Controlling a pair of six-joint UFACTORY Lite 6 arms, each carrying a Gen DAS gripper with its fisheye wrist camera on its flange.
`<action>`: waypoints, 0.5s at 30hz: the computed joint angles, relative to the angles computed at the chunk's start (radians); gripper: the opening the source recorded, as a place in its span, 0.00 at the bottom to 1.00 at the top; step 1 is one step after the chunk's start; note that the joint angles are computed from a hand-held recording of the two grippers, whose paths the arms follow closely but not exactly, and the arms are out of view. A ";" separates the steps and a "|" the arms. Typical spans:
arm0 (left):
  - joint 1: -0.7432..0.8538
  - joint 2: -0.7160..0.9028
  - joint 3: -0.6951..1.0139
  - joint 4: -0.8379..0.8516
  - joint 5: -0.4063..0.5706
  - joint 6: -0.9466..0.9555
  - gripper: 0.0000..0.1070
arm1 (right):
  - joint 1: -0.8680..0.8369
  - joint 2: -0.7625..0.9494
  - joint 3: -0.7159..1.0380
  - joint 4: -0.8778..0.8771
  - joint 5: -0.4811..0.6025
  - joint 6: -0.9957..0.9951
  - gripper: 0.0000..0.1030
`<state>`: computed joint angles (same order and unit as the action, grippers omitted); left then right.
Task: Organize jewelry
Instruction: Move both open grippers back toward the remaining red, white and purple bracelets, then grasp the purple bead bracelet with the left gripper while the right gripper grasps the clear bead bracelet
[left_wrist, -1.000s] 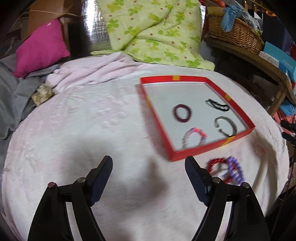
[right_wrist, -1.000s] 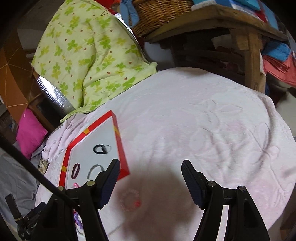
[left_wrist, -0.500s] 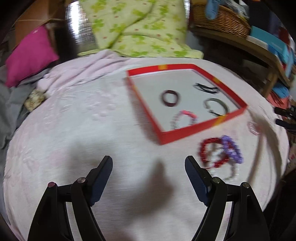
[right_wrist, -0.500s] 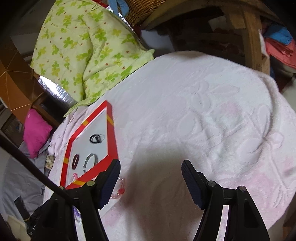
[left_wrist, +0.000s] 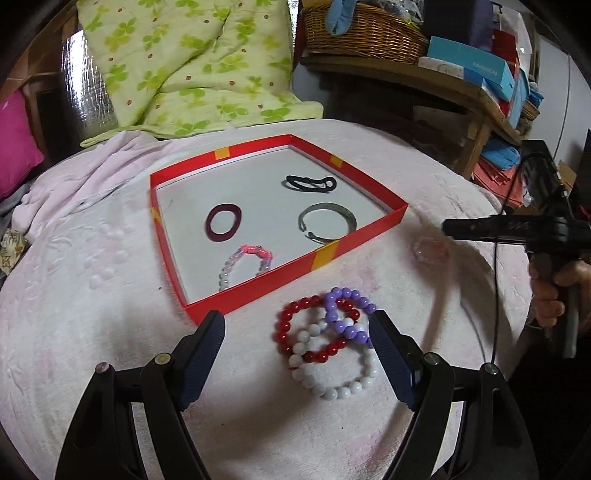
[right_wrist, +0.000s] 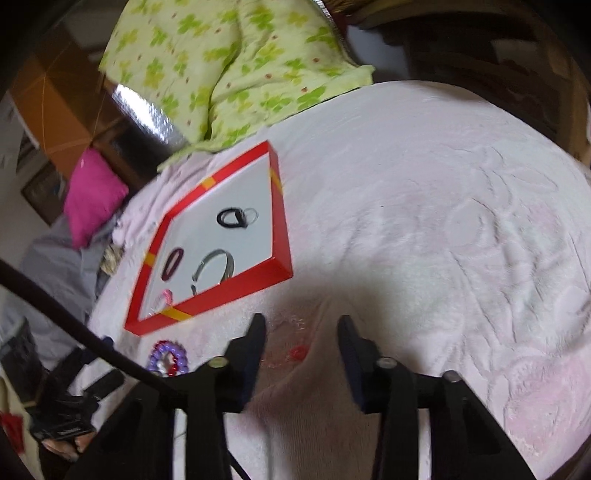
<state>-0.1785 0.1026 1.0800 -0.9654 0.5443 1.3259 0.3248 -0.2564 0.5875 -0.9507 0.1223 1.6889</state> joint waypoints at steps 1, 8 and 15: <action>-0.001 0.005 0.004 -0.001 0.010 -0.001 0.76 | 0.017 0.037 0.026 -0.075 0.017 0.066 0.35; -0.021 0.045 0.022 -0.026 0.027 0.013 0.69 | 0.054 0.213 0.147 -0.043 0.070 -0.037 0.29; -0.086 0.123 0.067 0.042 -0.011 -0.076 0.46 | 0.086 0.222 0.147 -0.066 0.132 -0.017 0.13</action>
<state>-0.2643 0.2254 1.1466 -0.9235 0.5334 1.2501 0.4111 -0.0347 0.7341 -1.0167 0.2543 1.6719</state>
